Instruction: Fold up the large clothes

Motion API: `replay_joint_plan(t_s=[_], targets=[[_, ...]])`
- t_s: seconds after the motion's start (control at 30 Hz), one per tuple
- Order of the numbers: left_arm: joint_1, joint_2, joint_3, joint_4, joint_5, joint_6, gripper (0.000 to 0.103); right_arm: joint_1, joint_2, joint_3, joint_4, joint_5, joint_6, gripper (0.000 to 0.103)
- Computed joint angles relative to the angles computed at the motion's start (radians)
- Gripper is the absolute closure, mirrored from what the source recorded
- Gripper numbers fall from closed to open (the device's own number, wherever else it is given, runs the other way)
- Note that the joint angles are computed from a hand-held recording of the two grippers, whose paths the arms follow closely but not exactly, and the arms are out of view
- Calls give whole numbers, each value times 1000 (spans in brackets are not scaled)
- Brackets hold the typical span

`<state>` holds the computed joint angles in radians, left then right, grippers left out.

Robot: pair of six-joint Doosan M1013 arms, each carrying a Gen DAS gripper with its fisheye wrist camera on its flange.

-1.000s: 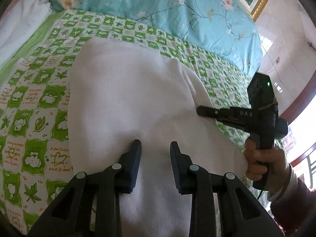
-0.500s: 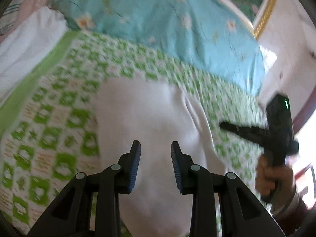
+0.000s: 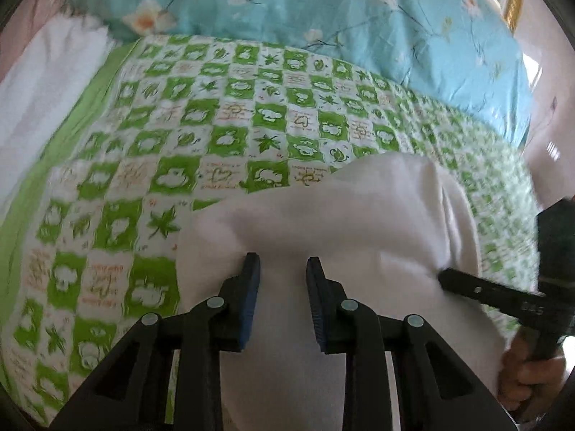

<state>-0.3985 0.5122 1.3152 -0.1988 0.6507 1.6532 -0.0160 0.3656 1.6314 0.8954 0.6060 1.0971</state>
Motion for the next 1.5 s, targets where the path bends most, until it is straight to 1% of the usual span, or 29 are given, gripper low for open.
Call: replay_joint_plan(t_s=[0.07,0.13,0.2,0.23,0.27,0.3,0.37,0.4,0.43,0.5,0.53,0.57,0.6,0.63,0.67,0.7,0.73,0.77,0.83,0.93,1.07,1.13,1.17,1.27,1.33,1.4,1.43,1.5], targets=[[-10,-1,3,54,-9,-23,76,7,-2,0,-29,-19,17,103],[-6,-17,22,26,-12,-7,76,2,-2,3,3,-18,5,103],[4,-56,66,-67,-31,50,76,-5,-7,11,23,-12,-3,103],[7,-76,91,-101,-48,76,76,-6,-13,14,14,-20,5,103],[11,-103,123,-155,-68,122,77,-5,-23,19,-31,-38,43,103],[16,-133,161,-241,-84,199,77,-8,-34,26,-55,-39,68,103],[17,-194,236,-380,-110,327,77,-19,-53,41,-23,-17,53,102],[18,-228,284,-473,-119,430,77,-22,-71,56,-1,-10,25,101],[16,-248,314,-514,-120,480,77,-21,-99,81,30,-15,-29,101],[7,-275,359,-547,-108,540,77,-20,-132,113,87,0,-117,101],[-1,-281,375,-537,-104,549,77,-16,-146,128,111,15,-162,101],[-10,-288,395,-510,-118,537,76,-9,-155,138,115,26,-192,101],[-18,-287,406,-466,-129,498,76,0,-162,146,97,30,-202,101],[-19,-283,415,-460,-134,484,76,12,-166,153,51,22,-183,101],[-16,-278,422,-492,-142,505,77,22,-165,156,-18,9,-134,101],[-10,-274,427,-549,-144,544,77,34,-161,153,-124,-6,-36,101],[-4,-267,423,-591,-132,570,77,35,-149,154,-192,-12,39,102],[-3,-263,418,-603,-125,572,77,30,-143,155,-208,-4,75,103],[-15,-253,408,-572,-131,551,77,7,-142,174,-117,-7,34,103],[-31,-237,395,-541,-147,524,77,10,-150,182,-143,-29,34,103],[-45,-239,399,-493,-174,472,77,6,-142,177,-133,-26,24,103],[-43,-242,403,-500,-169,474,77,4,-132,172,-106,-30,8,103],[-39,-243,399,-501,-153,459,77,3,-135,178,-92,-33,-6,103],[-33,-259,396,-474,-120,386,77,-3,-137,187,-45,-37,-47,103],[-35,-289,413,-446,-124,341,78,-7,-137,190,-28,-30,-59,103],[-36,-317,435,-447,-143,343,78,-10,-139,194,-13,-26,-73,103],[-40,-325,443,-416,-148,327,78,-12,-138,196,1,-23,-86,103],[-46,-318,442,-339,-136,287,78,-15,-137,201,28,-23,-104,103]])
